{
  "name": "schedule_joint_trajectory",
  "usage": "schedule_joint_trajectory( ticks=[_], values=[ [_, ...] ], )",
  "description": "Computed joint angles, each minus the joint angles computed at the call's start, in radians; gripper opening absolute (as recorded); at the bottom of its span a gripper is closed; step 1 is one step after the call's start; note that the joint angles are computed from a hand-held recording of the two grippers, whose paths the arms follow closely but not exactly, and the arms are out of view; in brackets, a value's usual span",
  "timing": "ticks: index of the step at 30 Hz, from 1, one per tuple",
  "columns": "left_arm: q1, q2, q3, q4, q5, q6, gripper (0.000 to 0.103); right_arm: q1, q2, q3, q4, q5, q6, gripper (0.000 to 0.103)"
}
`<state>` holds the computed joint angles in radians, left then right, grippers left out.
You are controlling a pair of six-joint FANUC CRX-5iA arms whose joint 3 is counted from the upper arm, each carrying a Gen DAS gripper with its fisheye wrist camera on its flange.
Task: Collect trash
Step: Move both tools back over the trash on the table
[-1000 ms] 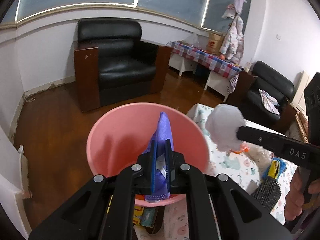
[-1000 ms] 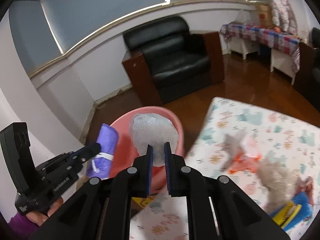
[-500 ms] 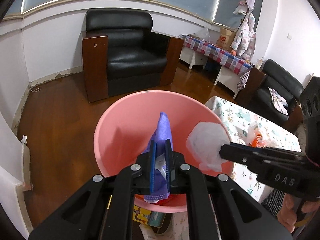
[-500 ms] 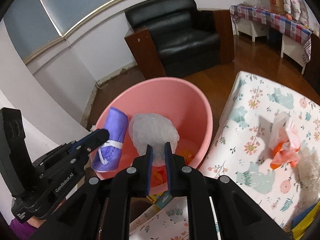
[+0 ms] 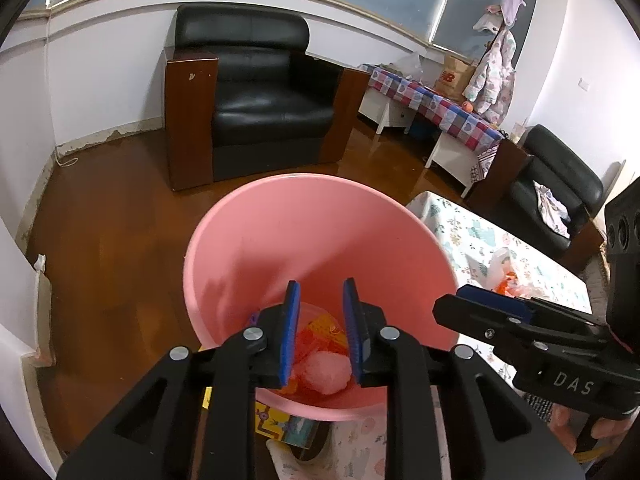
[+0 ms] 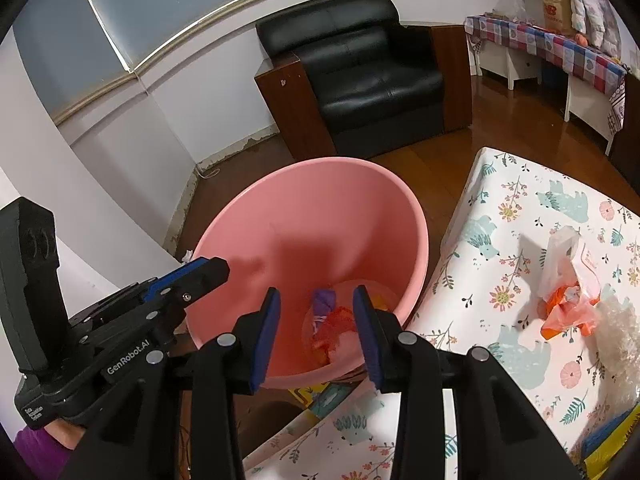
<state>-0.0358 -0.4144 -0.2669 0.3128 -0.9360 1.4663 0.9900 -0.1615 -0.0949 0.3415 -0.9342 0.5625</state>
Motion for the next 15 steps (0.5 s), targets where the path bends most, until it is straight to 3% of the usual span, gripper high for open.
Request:
schedule_joint_trajectory(
  ticks=[5,15],
  values=[
    [-0.001,-0.013,-0.013,0.034,0.004,-0.02,0.022,0.014,-0.03,-0.031,0.037,0.0,-0.034,0.038],
    [-0.082,-0.019,0.007,0.001,0.008,-0.018,0.022,0.073,-0.142,-0.131,0.16,-0.049,-0.141,0.038]
  ],
)
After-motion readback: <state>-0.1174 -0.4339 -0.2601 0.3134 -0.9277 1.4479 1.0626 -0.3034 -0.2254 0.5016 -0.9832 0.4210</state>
